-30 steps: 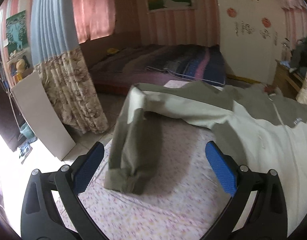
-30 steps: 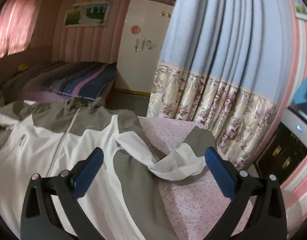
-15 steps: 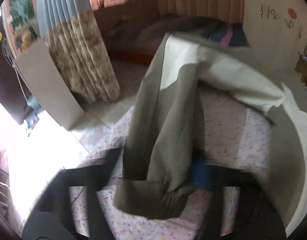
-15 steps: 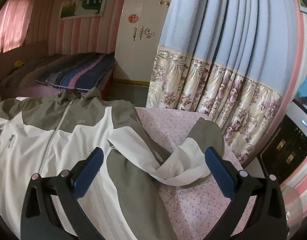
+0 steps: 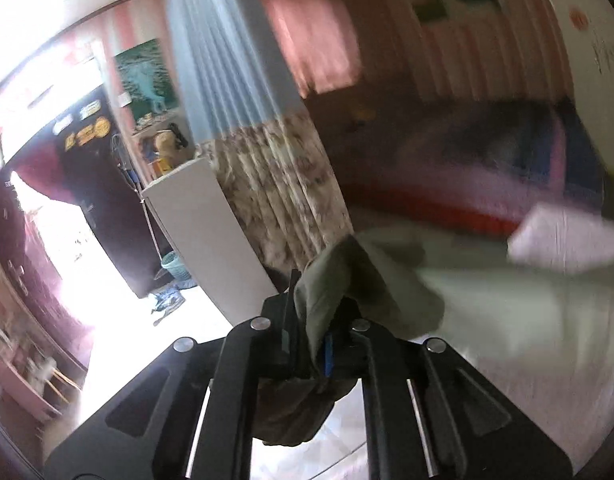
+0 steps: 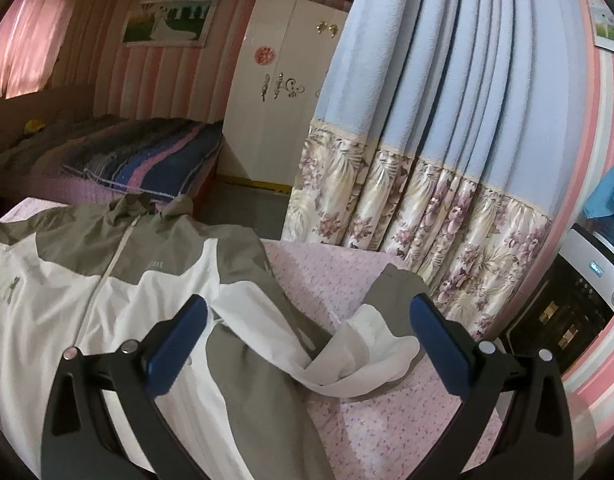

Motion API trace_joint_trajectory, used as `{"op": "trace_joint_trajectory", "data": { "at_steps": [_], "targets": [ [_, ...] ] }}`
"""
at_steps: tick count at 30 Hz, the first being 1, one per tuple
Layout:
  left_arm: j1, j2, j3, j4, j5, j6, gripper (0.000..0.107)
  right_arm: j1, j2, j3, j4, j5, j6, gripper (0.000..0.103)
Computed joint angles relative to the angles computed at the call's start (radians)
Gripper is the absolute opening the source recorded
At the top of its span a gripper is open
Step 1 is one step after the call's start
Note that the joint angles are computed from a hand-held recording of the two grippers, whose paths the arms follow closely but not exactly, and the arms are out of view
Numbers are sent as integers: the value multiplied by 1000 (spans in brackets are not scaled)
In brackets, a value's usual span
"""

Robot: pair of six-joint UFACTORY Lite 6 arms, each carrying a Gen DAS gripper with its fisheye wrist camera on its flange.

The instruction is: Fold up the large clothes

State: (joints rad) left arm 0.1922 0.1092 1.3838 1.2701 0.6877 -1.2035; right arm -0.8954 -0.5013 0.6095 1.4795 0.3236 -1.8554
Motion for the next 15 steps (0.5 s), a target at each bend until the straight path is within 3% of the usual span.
{"op": "trace_joint_trajectory", "data": {
  "at_steps": [2, 5, 8, 12, 15],
  "targets": [
    [23, 6, 44, -23, -72, -15, 8, -7, 34, 18, 20, 12, -21, 101],
    [-74, 4, 76, 124, -22, -135, 8, -38, 57, 31, 86, 55, -92, 101],
    [-193, 5, 140, 151, -16, -134, 7, -71, 73, 36, 201, 100, -215, 101],
    [-433, 99, 357, 122, 5, -4, 7, -113, 153, 103, 196, 169, -216, 101],
    [-573, 221, 551, -9, -56, 175, 7, -149, 258, 194, 101, 244, -90, 101]
  ]
}}
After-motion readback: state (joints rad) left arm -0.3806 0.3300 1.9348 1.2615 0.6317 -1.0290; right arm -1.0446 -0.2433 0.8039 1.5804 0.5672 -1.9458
